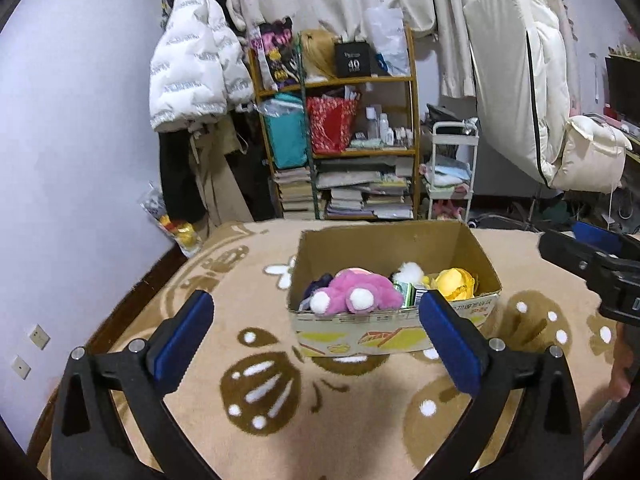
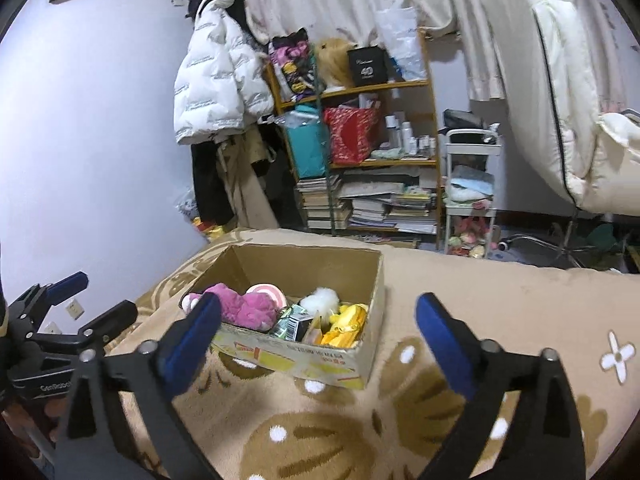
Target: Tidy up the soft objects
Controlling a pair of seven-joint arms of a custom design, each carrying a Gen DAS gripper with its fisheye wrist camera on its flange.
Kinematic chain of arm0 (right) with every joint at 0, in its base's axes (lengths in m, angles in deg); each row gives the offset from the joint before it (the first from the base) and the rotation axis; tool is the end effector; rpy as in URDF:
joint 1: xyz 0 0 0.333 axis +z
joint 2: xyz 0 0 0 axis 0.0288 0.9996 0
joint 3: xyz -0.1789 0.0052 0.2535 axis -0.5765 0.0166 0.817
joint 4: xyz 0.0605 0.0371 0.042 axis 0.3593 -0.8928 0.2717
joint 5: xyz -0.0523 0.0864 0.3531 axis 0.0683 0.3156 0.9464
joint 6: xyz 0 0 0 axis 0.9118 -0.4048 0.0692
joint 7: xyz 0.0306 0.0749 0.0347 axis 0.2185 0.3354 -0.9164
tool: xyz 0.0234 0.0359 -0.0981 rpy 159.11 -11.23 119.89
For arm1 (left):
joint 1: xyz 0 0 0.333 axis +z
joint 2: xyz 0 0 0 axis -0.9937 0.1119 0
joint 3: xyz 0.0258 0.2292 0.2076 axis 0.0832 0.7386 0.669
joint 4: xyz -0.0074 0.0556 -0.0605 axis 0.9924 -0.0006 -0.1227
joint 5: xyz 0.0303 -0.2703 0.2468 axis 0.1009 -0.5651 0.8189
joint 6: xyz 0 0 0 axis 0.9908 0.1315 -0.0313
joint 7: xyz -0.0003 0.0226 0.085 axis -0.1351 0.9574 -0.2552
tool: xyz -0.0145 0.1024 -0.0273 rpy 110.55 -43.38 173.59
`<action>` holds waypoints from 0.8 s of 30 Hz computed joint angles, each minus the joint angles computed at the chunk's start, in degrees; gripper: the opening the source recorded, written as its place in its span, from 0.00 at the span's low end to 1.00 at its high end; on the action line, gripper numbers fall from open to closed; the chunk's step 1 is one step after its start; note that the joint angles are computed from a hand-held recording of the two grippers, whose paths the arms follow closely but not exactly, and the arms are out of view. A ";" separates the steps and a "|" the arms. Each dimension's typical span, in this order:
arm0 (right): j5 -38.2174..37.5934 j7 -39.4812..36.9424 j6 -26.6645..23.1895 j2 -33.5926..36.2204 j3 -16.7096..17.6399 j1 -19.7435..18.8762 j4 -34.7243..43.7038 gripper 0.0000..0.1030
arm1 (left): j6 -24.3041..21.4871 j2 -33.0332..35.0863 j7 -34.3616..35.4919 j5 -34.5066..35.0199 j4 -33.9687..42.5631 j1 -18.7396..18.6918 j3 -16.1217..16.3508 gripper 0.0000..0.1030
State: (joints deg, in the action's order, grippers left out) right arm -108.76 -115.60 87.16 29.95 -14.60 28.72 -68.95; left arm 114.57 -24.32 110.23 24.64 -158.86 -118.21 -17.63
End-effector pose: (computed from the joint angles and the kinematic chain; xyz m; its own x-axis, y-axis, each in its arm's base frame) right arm 0.4295 0.3409 0.5797 -0.3615 -0.9013 -0.2388 -0.3912 0.3791 -0.8386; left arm 0.5196 -0.4740 0.6062 -0.5391 -0.8303 -0.1414 -0.3776 0.3883 -0.8406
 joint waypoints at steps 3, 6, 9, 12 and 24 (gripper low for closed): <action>0.65 0.71 -1.47 -0.94 0.80 0.63 -0.26 1.00 | 2.29 -2.66 -2.62 2.30 -3.28 -0.11 0.94 0.99; 1.68 -0.65 -3.56 -1.46 1.66 1.28 -0.33 1.00 | 4.07 -4.94 -4.83 3.89 -6.26 0.53 0.91 0.99; 0.92 -2.08 -6.55 -1.86 2.89 2.17 -0.51 1.00 | 6.49 -6.97 -7.92 6.56 -9.21 1.08 1.07 0.99; 0.10 -3.25 -9.08 -1.47 3.66 3.02 0.22 1.00 | 8.56 -8.21 -12.33 11.41 -10.73 0.99 1.68 0.99; -1.27 -2.41 -11.81 -1.35 3.34 4.65 0.60 1.00 | 13.27 -8.27 -13.93 12.93 -12.84 3.53 -0.25 0.99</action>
State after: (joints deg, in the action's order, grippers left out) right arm -110.03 -118.02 75.35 28.59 -11.26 33.37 -68.35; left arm 127.84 -32.60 96.30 37.57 -171.70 -114.68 -17.88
